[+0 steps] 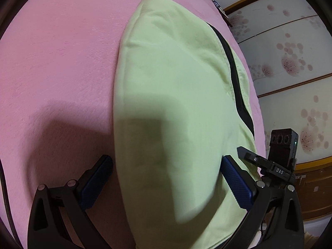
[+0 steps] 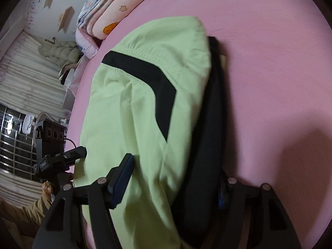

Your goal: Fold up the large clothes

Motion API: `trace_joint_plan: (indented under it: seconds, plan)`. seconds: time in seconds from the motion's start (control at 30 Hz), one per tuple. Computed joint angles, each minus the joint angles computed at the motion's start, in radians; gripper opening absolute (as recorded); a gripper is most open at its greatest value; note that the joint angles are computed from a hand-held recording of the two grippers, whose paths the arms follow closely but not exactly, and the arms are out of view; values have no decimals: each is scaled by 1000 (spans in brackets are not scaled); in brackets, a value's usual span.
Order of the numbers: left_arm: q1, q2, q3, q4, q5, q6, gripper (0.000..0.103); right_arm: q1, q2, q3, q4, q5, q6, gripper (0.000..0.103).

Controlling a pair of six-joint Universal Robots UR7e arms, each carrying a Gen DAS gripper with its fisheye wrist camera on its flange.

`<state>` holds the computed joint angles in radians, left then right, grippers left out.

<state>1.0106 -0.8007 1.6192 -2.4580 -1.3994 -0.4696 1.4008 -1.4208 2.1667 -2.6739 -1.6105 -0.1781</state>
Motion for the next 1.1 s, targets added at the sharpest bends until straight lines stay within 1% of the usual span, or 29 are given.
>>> trace_joint_plan:
  seconds: [0.03, 0.07, 0.1, 0.13, 0.17, 0.2, 0.23, 0.27, 0.3, 0.33, 0.37, 0.43, 0.47, 0.5, 0.57, 0.6, 0.63, 0.67, 0.73, 0.83, 0.87, 0.93, 1.03, 1.07, 1.1]
  plan:
    - [-2, 5, -6, 6, 2, 5, 103, 3, 7, -8, 5, 1, 0, 53]
    - [-4, 9, -15, 16, 5, 12, 103, 3, 14, -14, 5, 6, 2, 51]
    - [-8, 10, -18, 24, 9, 14, 102, 4, 17, -16, 0, 7, 9, 43]
    - [-14, 12, -22, 26, 21, 16, 94, 4, 13, -12, -5, 10, 18, 37]
    - [-27, 13, -19, 12, 42, 29, 86, 9, 14, -8, -21, 0, 25, 35]
    - [-37, 12, -21, 17, 56, 35, 78, 25, 18, -4, -42, -28, 31, 31]
    - [-51, 12, -22, 28, 85, 34, 73, 43, 22, -2, -61, -52, 32, 24]
    - [-69, 13, -24, 44, 119, 41, 70, 65, 25, 2, -83, -81, 32, 20]
    - [-76, 9, -26, 56, 133, 44, 63, 96, 29, 6, -104, -126, 36, 16]
    - [-85, 3, -25, 61, 146, 40, 56, 110, 30, 6, -112, -147, 34, 14]
    - [-90, -6, -22, 62, 146, 34, 53, 130, 32, 8, -126, -177, 34, 13]
    - [-97, -22, -20, 60, 143, 26, 44, 180, 37, 8, -152, -234, 46, 11]
    - [-104, -35, -19, 63, 146, 27, 43, 191, 36, 7, -159, -245, 51, 11]
    - [-107, -46, -16, 68, 153, 31, 42, 221, 40, 2, -160, -272, 75, 11]
    - [-118, -85, -17, 92, 174, 43, 41, 251, 40, -7, -153, -294, 101, 10]
    - [-118, -100, -20, 103, 175, 46, 41, 280, 46, -18, -142, -304, 125, 10]
    - [-115, -125, -25, 129, 172, 44, 40, 291, 47, -24, -135, -305, 134, 10]
    - [-111, -153, -26, 149, 173, 40, 40, 315, 59, -42, -116, -302, 168, 10]
    - [-108, -195, -28, 180, 188, 52, 40, 356, 91, -67, -118, -302, 197, 10]
    - [-87, -272, -49, 242, 220, 72, 40, 439, 189, -149, -132, -310, 217, 10]
    - [-75, -290, -66, 261, 227, 82, 40, 453, 209, -167, -135, -305, 220, 10]
    - [-48, -309, -109, 286, 243, 118, 40, 489, 291, -241, -148, -287, 220, 10]
    - [-9, -328, -177, 300, 299, 233, 40, 533, 440, -383, -180, -267, 195, 10]
    - [10, -326, -207, 300, 312, 273, 40, 540, 479, -423, -185, -263, 191, 10]
    - [28, -323, -231, 302, 315, 298, 40, 548, 542, -485, -200, -255, 179, 10]
